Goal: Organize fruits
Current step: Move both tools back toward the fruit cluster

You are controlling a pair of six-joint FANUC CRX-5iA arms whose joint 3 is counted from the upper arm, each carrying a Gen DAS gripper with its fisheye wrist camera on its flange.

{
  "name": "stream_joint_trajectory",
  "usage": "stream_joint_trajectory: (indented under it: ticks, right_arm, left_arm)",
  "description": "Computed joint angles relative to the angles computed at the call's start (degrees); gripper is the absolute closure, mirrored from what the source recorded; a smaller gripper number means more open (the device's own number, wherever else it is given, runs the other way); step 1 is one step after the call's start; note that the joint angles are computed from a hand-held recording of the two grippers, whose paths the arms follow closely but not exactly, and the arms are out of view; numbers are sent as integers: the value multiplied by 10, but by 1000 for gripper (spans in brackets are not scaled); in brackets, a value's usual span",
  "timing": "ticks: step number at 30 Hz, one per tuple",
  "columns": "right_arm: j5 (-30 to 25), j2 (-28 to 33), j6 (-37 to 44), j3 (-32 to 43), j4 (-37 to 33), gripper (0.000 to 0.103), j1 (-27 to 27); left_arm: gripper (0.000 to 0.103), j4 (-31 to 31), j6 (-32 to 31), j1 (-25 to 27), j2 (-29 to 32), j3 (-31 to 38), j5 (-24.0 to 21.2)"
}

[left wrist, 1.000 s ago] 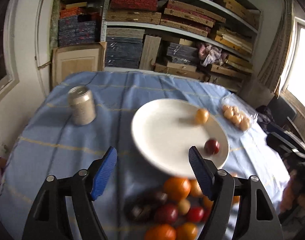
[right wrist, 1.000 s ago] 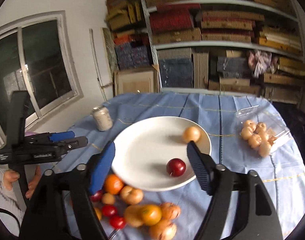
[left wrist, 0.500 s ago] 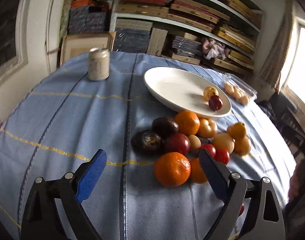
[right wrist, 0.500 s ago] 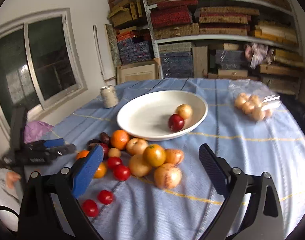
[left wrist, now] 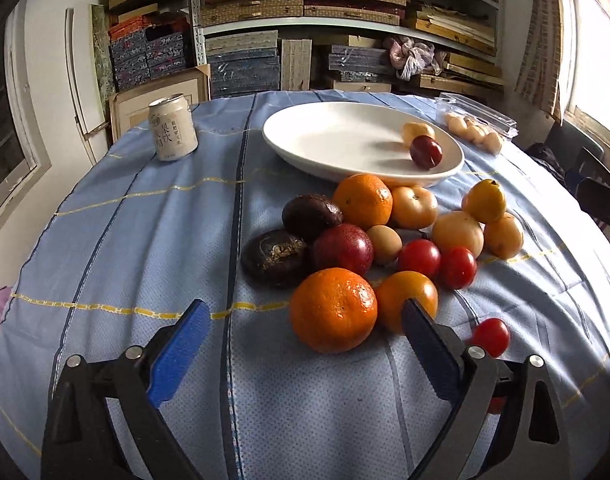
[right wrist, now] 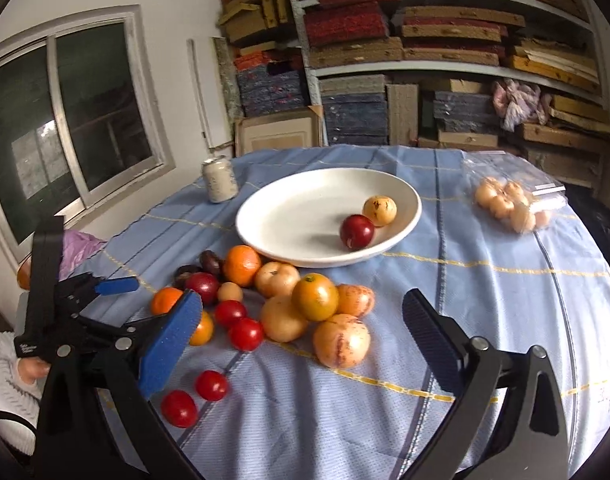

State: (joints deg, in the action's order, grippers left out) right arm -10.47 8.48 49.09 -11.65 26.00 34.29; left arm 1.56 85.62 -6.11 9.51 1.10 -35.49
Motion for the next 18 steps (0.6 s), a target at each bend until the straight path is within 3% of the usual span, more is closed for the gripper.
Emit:
stream_joint_trajectory:
  ticks: [3,7,11,15,18]
  right_arm:
    - [4,4,-70,-12,64,5,-8]
    - [-3,9,-55,-3,41,4,-9]
    - [-1,12,-68,-7,63,5,-12]
    - [15,15,-116,-22,124,4,-18]
    - [13,23,-74,-12,100,5,-11]
  left_arm:
    - [5,-21,29,0,15,26,-30]
    - [3,35,14,22,29,28,-57]
    - [4,34,2,18,16,11,-26]
    - [4,74,-55,13,8,-14,3]
    - [4,89,-74,10,5,-23,13]
